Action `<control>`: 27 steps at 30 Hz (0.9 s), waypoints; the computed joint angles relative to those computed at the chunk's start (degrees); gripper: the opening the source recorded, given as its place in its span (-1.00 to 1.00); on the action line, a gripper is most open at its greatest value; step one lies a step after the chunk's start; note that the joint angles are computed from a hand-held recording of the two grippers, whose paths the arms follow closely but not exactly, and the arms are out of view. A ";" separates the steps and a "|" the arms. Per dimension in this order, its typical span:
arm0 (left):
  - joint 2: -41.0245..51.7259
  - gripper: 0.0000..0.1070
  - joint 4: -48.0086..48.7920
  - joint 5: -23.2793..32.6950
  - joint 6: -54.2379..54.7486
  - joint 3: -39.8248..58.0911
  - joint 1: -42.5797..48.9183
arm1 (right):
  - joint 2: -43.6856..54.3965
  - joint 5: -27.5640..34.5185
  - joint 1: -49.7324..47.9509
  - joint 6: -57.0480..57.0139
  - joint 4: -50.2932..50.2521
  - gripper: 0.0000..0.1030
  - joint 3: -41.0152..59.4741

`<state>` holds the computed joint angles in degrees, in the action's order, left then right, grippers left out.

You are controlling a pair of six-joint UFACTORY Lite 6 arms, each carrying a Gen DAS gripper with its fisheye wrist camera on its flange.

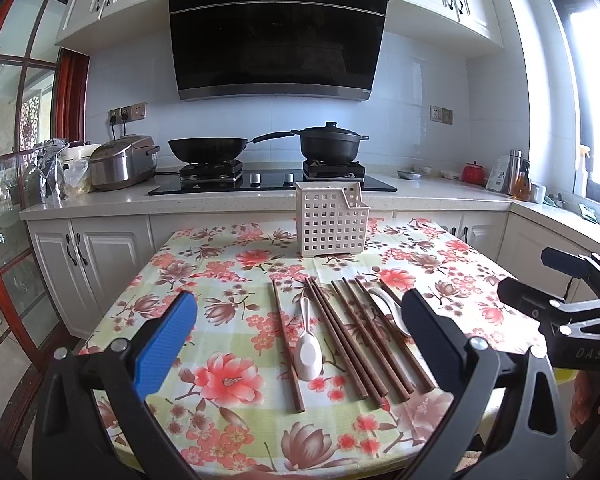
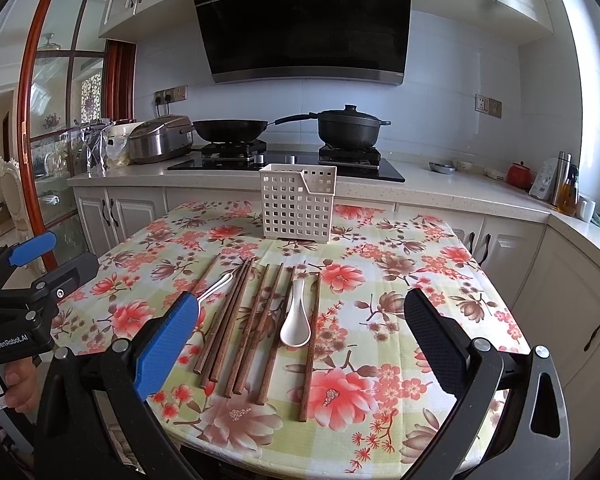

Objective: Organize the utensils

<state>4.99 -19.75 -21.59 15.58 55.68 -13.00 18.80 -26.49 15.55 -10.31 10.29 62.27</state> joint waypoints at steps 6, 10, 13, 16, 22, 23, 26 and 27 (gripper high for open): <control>0.90 0.85 1.33 0.51 -1.28 0.88 0.13 | -0.12 -0.34 -0.22 0.86 -0.78 0.87 -0.28; 1.33 0.85 1.75 1.04 -1.89 1.44 0.43 | -0.46 -0.71 -0.36 1.19 -1.05 0.87 -0.72; 1.55 0.85 2.13 1.09 -2.29 1.54 0.50 | -1.10 -1.01 -0.44 1.79 -1.52 0.87 -1.43; 1.48 0.85 2.18 1.16 -2.33 1.50 0.45 | -1.25 -0.94 -0.48 1.91 -1.78 0.87 -1.50; 1.90 0.85 1.74 1.69 -1.83 1.95 0.33 | -1.56 -0.77 -0.42 1.82 -1.90 0.87 -1.59; 2.05 0.85 1.62 1.79 -1.68 2.12 0.27 | -1.60 -0.69 -0.48 1.99 -2.03 0.87 -1.59; 2.14 0.85 1.45 1.62 -1.57 2.15 0.13 | -1.43 -0.40 -0.67 2.44 -2.36 0.87 -1.31; 2.26 0.85 1.42 1.53 -1.56 2.24 0.09 | -1.42 -0.30 -0.71 2.58 -2.51 0.87 -1.25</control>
